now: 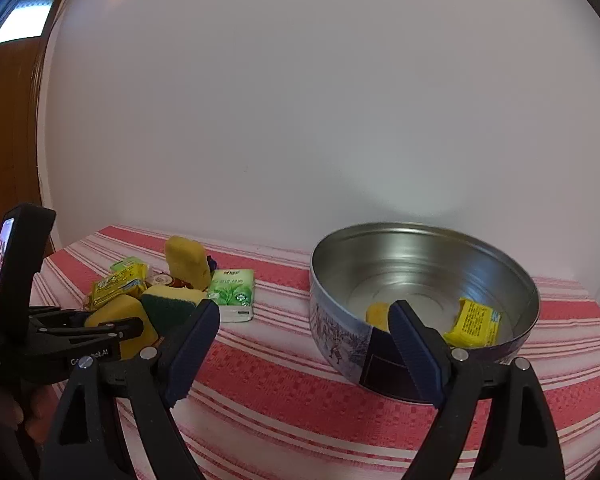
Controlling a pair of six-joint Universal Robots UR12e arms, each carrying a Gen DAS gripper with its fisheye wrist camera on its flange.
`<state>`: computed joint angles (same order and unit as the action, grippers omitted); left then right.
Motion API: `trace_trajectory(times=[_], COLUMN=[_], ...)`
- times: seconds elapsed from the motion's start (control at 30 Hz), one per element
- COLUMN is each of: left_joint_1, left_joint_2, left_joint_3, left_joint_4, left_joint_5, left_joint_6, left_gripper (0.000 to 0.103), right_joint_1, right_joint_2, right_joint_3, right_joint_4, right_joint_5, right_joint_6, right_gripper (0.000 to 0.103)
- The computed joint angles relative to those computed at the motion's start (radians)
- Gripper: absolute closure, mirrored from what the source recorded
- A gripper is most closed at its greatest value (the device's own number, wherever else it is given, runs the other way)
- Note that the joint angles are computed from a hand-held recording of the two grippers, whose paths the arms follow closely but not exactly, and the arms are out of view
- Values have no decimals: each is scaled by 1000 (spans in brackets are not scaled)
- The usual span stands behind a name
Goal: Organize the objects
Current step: 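Grasp a yellow-green scrub sponge with the left gripper, then grasp a green-backed scrub sponge with the right gripper and lift it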
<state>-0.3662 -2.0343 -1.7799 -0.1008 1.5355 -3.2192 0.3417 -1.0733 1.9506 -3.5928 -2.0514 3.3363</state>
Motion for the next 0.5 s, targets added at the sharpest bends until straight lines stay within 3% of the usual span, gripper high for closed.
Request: trace_trajectory(times=[0.13, 0.3, 0.5], left_joint_1=[19, 55, 86], left_joint_2=[11, 26, 23], left_joint_3=[-3, -32, -44], left_joint_4=[-2, 137, 249], left_joint_5=[-74, -154, -184], left_joint_6=[-9, -72, -156], left_gripper=[74, 74, 74], right_joint_1=[5, 11, -4], right_joint_2=[-3, -4, -2], right_joint_3=[3, -2, -27], right_joint_4=[0, 14, 83], right_joint_5=[1, 0, 111], right_joint_6=[-3, -13, -25], right_gripper=[15, 15, 15])
